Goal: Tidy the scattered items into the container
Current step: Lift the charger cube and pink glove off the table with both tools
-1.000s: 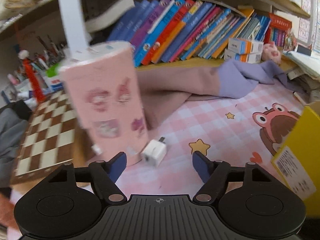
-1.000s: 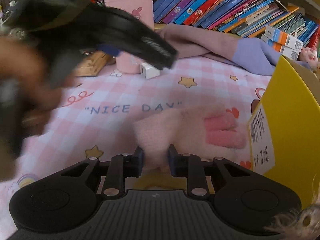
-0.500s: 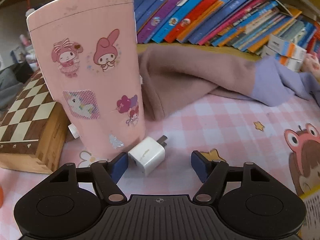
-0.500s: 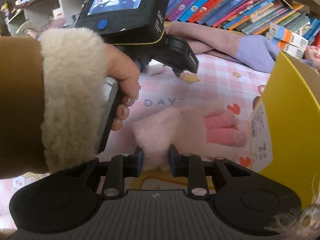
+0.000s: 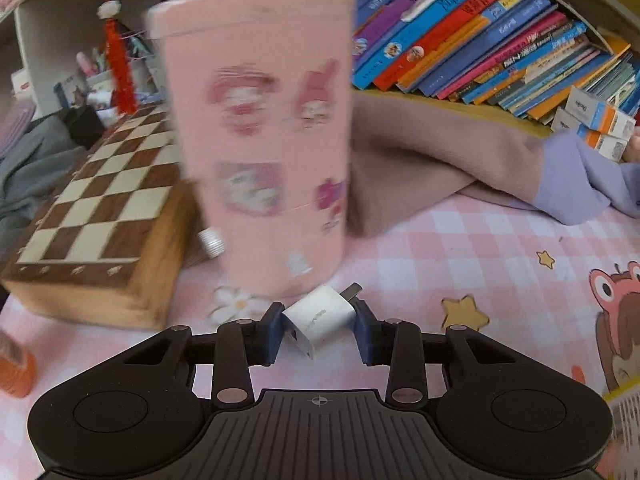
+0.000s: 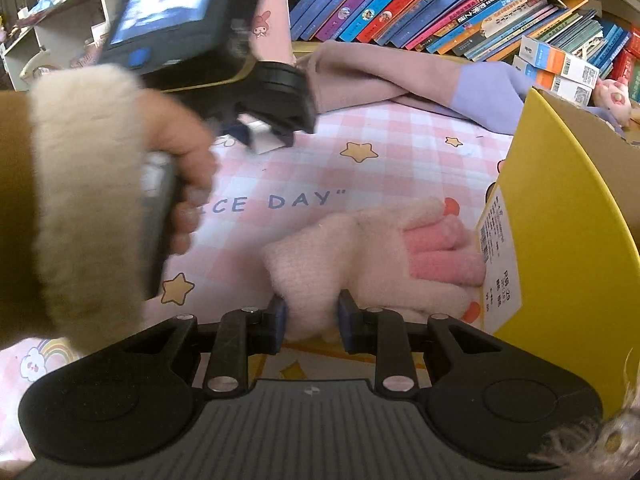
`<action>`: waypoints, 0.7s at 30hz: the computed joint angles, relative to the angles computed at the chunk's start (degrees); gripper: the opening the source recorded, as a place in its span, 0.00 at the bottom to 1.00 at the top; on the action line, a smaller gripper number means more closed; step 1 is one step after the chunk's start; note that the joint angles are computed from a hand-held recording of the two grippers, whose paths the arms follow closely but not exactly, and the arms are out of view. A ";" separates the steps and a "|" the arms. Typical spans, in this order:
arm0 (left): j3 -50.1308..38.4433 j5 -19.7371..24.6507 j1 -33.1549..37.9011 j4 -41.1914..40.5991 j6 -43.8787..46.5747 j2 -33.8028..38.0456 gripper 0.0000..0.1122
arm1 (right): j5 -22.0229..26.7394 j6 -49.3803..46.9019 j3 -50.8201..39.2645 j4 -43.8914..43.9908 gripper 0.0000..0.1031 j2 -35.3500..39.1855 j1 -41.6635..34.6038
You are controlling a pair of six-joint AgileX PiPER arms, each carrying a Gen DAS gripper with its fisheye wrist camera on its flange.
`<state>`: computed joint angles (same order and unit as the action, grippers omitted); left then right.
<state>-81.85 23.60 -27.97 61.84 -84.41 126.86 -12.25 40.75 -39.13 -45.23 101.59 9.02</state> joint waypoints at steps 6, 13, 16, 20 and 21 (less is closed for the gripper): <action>14.76 -4.74 0.78 12.15 -13.41 -10.53 0.31 | -1.12 3.95 1.20 -4.58 0.20 -2.42 0.12; 32.20 -6.86 1.18 18.63 -26.00 -25.58 0.31 | -2.46 10.62 4.23 -12.15 0.20 -8.49 -0.16; 37.51 -6.43 0.93 19.16 -29.66 -30.97 0.31 | -3.01 16.41 5.71 -18.22 0.20 -11.83 -0.59; 44.37 -4.63 -0.86 19.75 -34.02 -38.77 0.31 | -3.26 25.48 7.50 -27.09 0.20 -16.37 -0.62; 45.70 -4.06 -1.51 19.53 -34.41 -40.55 0.31 | -3.28 27.21 7.92 -28.82 0.20 -17.50 -0.61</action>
